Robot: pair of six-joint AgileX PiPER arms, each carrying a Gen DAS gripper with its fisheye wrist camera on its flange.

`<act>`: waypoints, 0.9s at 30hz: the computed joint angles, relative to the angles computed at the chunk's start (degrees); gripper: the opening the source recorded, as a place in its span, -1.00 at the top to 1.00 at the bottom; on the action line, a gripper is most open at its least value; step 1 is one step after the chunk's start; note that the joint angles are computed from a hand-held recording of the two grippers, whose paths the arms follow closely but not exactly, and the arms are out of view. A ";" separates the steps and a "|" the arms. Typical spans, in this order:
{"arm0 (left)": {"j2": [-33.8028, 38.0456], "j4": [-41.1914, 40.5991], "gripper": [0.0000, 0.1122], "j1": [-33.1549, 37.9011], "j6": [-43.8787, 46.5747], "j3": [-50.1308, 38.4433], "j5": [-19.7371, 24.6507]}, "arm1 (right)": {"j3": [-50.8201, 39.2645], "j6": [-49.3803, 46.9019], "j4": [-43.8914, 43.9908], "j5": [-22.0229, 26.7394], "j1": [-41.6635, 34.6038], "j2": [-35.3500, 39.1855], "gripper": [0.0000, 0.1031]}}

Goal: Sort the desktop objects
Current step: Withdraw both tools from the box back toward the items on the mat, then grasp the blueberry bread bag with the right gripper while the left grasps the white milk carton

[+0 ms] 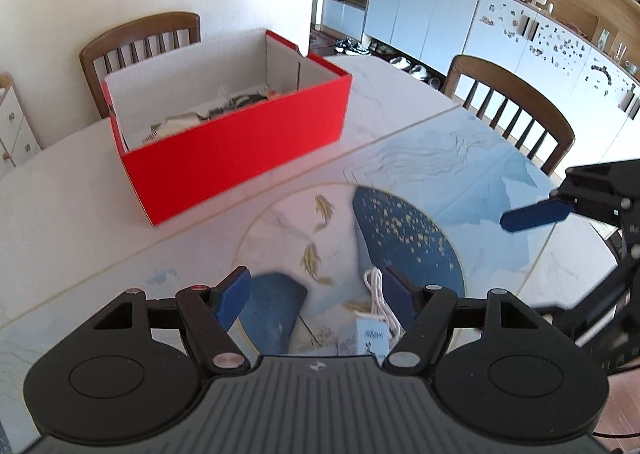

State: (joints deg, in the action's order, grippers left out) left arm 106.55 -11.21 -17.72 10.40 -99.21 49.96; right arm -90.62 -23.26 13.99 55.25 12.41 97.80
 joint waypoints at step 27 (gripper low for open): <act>2.73 -5.06 -0.28 -2.40 -0.60 8.79 -3.97 | 20.65 -5.58 0.31 -12.47 10.68 -3.74 -0.86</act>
